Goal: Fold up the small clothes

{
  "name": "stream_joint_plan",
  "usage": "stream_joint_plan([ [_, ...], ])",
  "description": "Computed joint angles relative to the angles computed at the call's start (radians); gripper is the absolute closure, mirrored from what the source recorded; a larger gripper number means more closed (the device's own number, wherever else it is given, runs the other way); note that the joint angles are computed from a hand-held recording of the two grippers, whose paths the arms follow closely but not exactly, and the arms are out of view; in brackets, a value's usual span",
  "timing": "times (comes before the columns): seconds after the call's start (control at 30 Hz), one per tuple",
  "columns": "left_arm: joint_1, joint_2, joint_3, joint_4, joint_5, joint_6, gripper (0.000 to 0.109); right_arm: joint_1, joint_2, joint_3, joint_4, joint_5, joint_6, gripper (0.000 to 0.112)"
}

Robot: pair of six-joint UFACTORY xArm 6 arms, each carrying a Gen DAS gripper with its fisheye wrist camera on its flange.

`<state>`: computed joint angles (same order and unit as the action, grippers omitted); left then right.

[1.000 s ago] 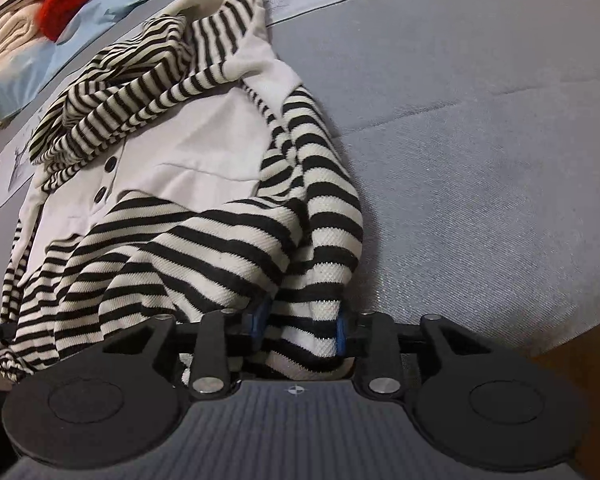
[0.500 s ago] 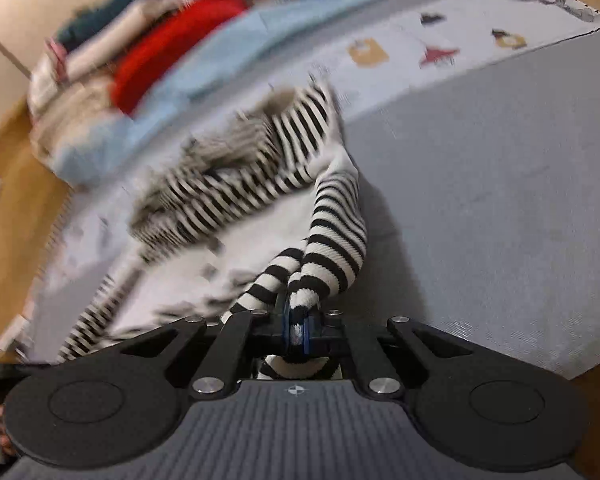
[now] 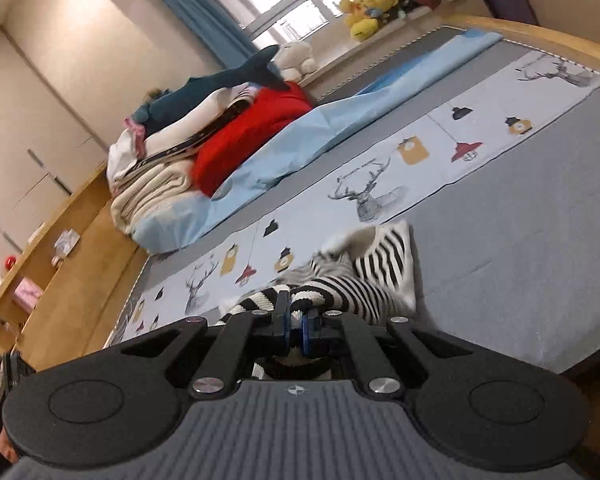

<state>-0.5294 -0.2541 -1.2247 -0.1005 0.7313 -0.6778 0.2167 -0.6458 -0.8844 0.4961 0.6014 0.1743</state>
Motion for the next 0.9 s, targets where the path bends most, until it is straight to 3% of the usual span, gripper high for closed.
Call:
stream_joint_plan([
  [0.17, 0.067, 0.185, -0.128, 0.000, -0.016, -0.003, 0.099, -0.001, 0.179, -0.075, -0.019, -0.058, 0.013, 0.108],
  [0.43, 0.165, 0.615, -0.517, -0.012, 0.032, 0.031, 0.098, -0.023, 0.667, -0.449, -0.143, -0.088, 0.050, 0.108],
  [0.6, 0.196, 0.725, -0.597, -0.114, 0.013, -0.032, 0.094, -0.037, 0.893, -0.619, -0.239, -0.082, 0.177, 0.107],
  [0.63, 0.199, 0.728, -0.594, -0.140, -0.007, -0.032, 0.091, -0.040, 0.915, -0.627, -0.251, -0.076, 0.202, 0.107],
  [0.7, 0.203, 0.726, -0.579, -0.207, -0.040, -0.013, 0.066, -0.045, 0.956, -0.666, -0.292, -0.016, 0.288, 0.102],
  [0.77, 0.204, 0.717, -0.566, -0.273, -0.056, 0.018, 0.051, -0.046, 0.956, -0.660, -0.275, -0.049, 0.318, 0.102],
  [0.87, 0.198, 0.675, -0.513, -0.326, -0.100, 0.060, 0.048, -0.040, 0.917, -0.615, -0.248, -0.104, 0.289, 0.088],
  [0.9, 0.196, 0.660, -0.493, -0.339, -0.111, 0.065, 0.047, -0.040, 0.902, -0.599, -0.259, -0.113, 0.299, 0.076],
])
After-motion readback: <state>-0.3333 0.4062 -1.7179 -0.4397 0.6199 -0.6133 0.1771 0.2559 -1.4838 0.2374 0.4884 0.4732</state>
